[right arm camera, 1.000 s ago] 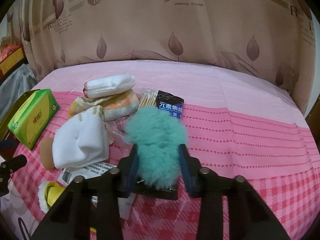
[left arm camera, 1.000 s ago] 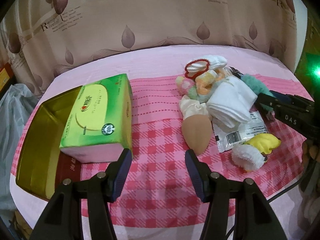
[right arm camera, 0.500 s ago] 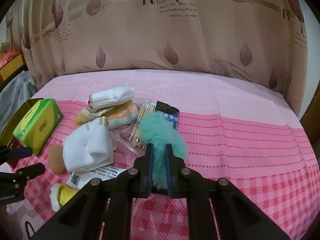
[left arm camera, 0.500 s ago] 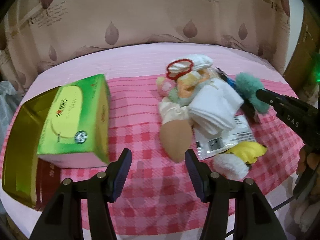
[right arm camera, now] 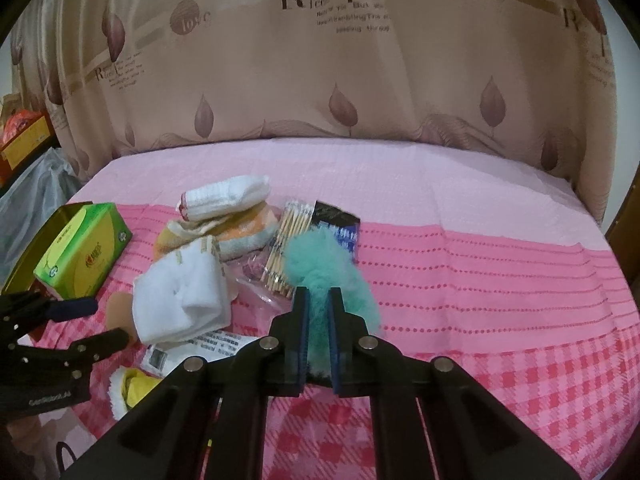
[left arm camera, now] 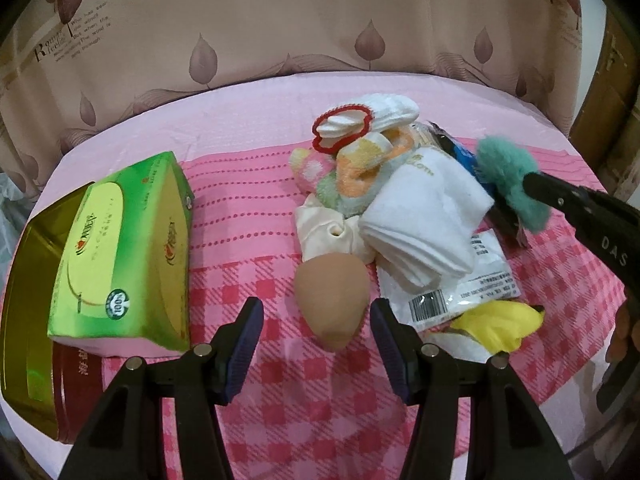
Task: Organize soft objects
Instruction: 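Grasp the beige makeup sponge with the left tool while the right tool grasps the teal pom-pom, then carry the sponge into the gold tin with the left tool while the right tool carries the pom-pom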
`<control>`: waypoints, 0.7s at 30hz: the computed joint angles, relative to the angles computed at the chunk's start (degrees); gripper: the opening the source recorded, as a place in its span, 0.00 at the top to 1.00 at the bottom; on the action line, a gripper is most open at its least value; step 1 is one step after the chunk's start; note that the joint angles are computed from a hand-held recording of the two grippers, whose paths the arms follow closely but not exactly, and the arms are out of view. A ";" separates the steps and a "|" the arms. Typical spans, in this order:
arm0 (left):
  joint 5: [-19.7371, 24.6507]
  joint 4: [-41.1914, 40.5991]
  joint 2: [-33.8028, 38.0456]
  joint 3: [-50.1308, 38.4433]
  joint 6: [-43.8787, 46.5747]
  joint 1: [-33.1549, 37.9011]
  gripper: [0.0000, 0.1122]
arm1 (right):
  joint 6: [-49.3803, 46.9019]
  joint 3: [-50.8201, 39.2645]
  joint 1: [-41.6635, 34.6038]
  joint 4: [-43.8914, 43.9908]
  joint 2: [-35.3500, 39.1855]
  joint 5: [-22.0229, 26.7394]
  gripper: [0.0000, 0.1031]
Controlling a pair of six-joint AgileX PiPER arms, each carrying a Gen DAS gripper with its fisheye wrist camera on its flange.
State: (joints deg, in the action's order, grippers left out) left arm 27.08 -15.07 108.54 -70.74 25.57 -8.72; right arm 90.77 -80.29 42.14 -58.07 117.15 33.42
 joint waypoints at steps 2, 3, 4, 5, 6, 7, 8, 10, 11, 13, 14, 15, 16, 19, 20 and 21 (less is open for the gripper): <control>0.50 0.47 1.19 -1.18 -0.86 -0.16 0.49 | 0.59 0.73 -0.72 0.27 0.08 -2.07 0.90; 0.76 -1.06 1.47 -1.43 0.46 0.08 0.49 | 0.38 1.00 -1.14 0.69 0.21 -3.22 0.89; 1.03 -1.90 1.77 -1.71 1.30 0.24 0.49 | 0.64 1.01 -1.25 0.68 0.48 -3.28 0.88; 1.25 -2.19 1.95 -1.88 1.67 0.27 0.49 | 0.73 1.01 -1.30 0.68 0.65 -3.27 0.87; 1.35 -3.14 2.07 -1.91 2.67 0.37 0.49 | 0.90 0.93 -1.36 0.51 0.88 -3.21 0.87; 1.59 -4.17 2.26 -2.00 3.85 0.49 0.49 | 1.57 1.17 -1.33 -0.05 0.85 -3.20 0.87; 2.11 -4.66 2.56 -2.33 4.55 0.58 0.50 | 1.89 1.24 -1.39 -0.30 0.89 -3.29 0.87; 2.63 -5.78 2.85 -2.46 5.92 0.64 0.52 | 2.29 1.35 -1.48 -0.50 0.90 -3.57 0.82; 2.83 -5.81 3.10 -2.67 6.14 0.57 0.62 | 2.59 1.43 -1.45 -0.64 0.89 -3.63 0.80; 2.85 -5.73 3.23 -2.48 6.37 0.41 0.68 | 3.00 1.50 -1.52 -0.90 1.00 -3.84 0.72; 2.51 -6.11 3.13 -2.21 6.85 0.42 0.68 | 3.56 1.56 -1.51 -1.26 1.09 -3.89 0.71; 2.33 -6.94 2.92 -1.92 7.82 0.55 0.68 | 3.70 1.54 -1.56 -1.36 1.16 -3.97 0.68; 2.31 -7.69 2.78 -1.74 8.64 0.71 0.68 | 3.77 1.52 -1.53 -1.31 1.23 -3.87 0.64; 1.62 -8.91 2.40 -0.89 9.79 0.80 0.69 | 4.32 1.66 -1.66 -1.78 1.30 -4.14 0.59; 1.09 -9.01 2.18 -0.51 9.91 0.80 0.70 | 4.34 1.66 -1.71 -1.82 1.34 -4.10 0.57; 0.93 -9.19 1.97 -0.24 10.25 0.81 0.70 | 4.70 1.61 -1.71 -2.19 1.42 -4.14 0.56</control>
